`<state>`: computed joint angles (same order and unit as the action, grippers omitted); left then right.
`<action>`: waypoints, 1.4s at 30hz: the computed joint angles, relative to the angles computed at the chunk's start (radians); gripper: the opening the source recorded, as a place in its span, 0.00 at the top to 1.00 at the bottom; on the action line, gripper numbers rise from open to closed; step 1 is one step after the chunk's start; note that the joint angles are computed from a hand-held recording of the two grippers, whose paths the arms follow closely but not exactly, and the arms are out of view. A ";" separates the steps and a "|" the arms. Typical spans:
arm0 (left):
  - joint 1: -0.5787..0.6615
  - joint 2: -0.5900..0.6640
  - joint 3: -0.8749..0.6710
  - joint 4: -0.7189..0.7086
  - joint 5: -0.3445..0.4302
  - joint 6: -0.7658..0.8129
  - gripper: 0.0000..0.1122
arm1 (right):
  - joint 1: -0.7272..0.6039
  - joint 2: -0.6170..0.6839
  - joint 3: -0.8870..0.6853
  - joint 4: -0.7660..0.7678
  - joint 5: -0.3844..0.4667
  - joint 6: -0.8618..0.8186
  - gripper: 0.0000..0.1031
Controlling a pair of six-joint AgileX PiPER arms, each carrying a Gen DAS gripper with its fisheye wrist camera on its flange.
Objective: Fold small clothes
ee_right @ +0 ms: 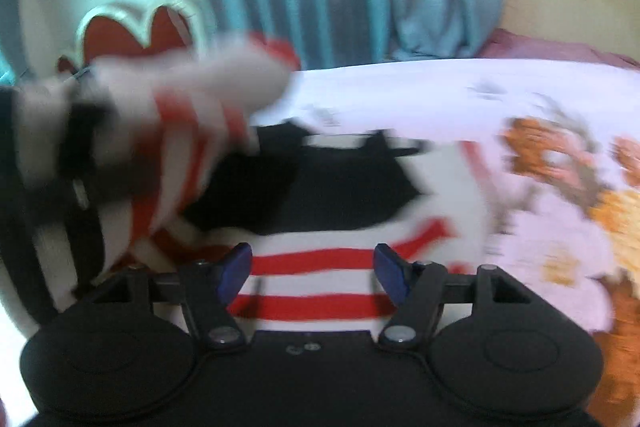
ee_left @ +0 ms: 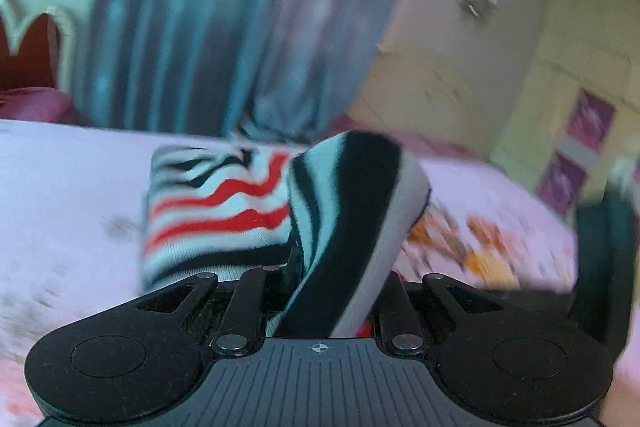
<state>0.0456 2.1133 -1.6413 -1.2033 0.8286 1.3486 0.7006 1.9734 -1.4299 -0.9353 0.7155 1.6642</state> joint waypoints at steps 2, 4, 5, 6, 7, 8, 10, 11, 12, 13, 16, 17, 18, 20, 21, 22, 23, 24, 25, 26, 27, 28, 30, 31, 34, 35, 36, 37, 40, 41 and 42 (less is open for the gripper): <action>-0.053 -0.021 0.062 0.054 -0.041 0.023 0.86 | -0.011 -0.070 0.107 -0.022 0.014 0.062 0.36; -0.090 -0.054 0.143 0.079 -0.099 0.088 0.86 | -0.027 -0.126 0.192 -0.027 0.024 0.104 0.36; -0.100 -0.080 0.194 0.059 -0.140 0.144 0.85 | -0.033 -0.157 0.238 -0.035 0.023 0.138 0.36; -0.099 -0.106 0.233 0.035 -0.156 0.187 0.82 | -0.040 -0.187 0.279 -0.046 0.014 0.176 0.36; -0.092 -0.124 0.255 0.024 -0.148 0.211 0.74 | -0.044 -0.212 0.312 -0.064 -0.001 0.214 0.36; -0.083 -0.142 0.269 0.026 -0.131 0.214 0.65 | -0.050 -0.240 0.346 -0.092 -0.022 0.260 0.35; -0.069 -0.175 0.287 0.052 -0.091 0.206 0.54 | -0.055 -0.267 0.379 -0.137 -0.054 0.321 0.32; -0.056 -0.211 0.328 0.048 -0.072 0.228 0.50 | -0.063 -0.277 0.384 -0.152 -0.079 0.336 0.31; -0.046 -0.238 0.352 0.049 -0.052 0.240 0.49 | -0.075 -0.283 0.387 -0.167 -0.114 0.349 0.31; -0.046 -0.254 0.364 0.051 -0.040 0.240 0.49 | -0.089 -0.287 0.388 -0.180 -0.152 0.360 0.31; 0.004 -0.309 0.388 0.063 0.062 0.220 0.48 | -0.130 -0.275 0.378 -0.190 -0.278 0.376 0.31; 0.027 -0.325 0.390 0.069 0.098 0.212 0.48 | -0.144 -0.263 0.368 -0.166 -0.317 0.352 0.31; 0.061 -0.350 0.421 0.056 0.125 0.236 0.48 | -0.158 -0.248 0.353 -0.118 -0.355 0.304 0.31; 0.105 -0.365 0.409 0.047 0.159 0.217 0.48 | -0.184 -0.213 0.329 -0.023 -0.425 0.212 0.31; 0.129 -0.363 0.393 0.042 0.171 0.202 0.48 | -0.188 -0.197 0.314 0.043 -0.436 0.146 0.31; 0.143 -0.352 0.368 0.035 0.165 0.182 0.48 | -0.191 -0.175 0.293 0.125 -0.445 0.062 0.31; 0.163 -0.348 0.350 0.031 0.159 0.163 0.48 | -0.194 -0.154 0.277 0.191 -0.454 0.000 0.31; 0.176 -0.334 0.325 0.026 0.140 0.147 0.48 | -0.196 -0.137 0.267 0.240 -0.467 -0.042 0.32; 0.185 -0.322 0.308 0.022 0.117 0.137 0.47 | -0.201 -0.125 0.262 0.294 -0.484 -0.091 0.39; 0.187 -0.305 0.285 0.031 0.083 0.121 0.47 | -0.203 -0.112 0.256 0.331 -0.495 -0.123 0.47; 0.183 -0.282 0.259 0.047 0.044 0.095 0.47 | -0.201 -0.101 0.248 0.330 -0.494 -0.119 0.49; 0.182 -0.256 0.230 0.064 0.021 0.066 0.47 | -0.203 -0.097 0.251 0.332 -0.506 -0.117 0.52; 0.175 -0.202 0.174 0.099 -0.020 0.011 0.47 | -0.203 -0.087 0.241 0.366 -0.511 -0.154 0.62; 0.169 -0.183 0.154 0.122 -0.034 -0.017 0.47 | -0.199 -0.083 0.230 0.362 -0.501 -0.160 0.68; 0.152 -0.139 0.123 0.135 -0.055 -0.066 0.47 | -0.168 -0.100 0.211 0.221 -0.442 -0.082 0.78; 0.143 -0.125 0.110 0.135 -0.062 -0.078 0.47 | -0.146 -0.109 0.196 0.132 -0.387 -0.031 0.78; 0.129 -0.115 0.102 0.129 -0.068 -0.082 0.47 | -0.123 -0.119 0.183 0.055 -0.324 0.005 0.78; 0.115 -0.106 0.096 0.125 -0.073 -0.084 0.47 | -0.105 -0.130 0.172 0.004 -0.265 0.015 0.78; 0.064 -0.076 0.080 0.117 -0.091 -0.086 0.47 | -0.102 -0.171 0.174 0.000 -0.169 -0.062 0.78; 0.053 -0.073 0.083 0.121 -0.089 -0.088 0.47 | -0.108 -0.188 0.193 0.007 -0.155 -0.072 0.79; 0.039 -0.068 0.087 0.130 -0.090 -0.090 0.47 | -0.113 -0.202 0.218 0.009 -0.149 -0.066 0.78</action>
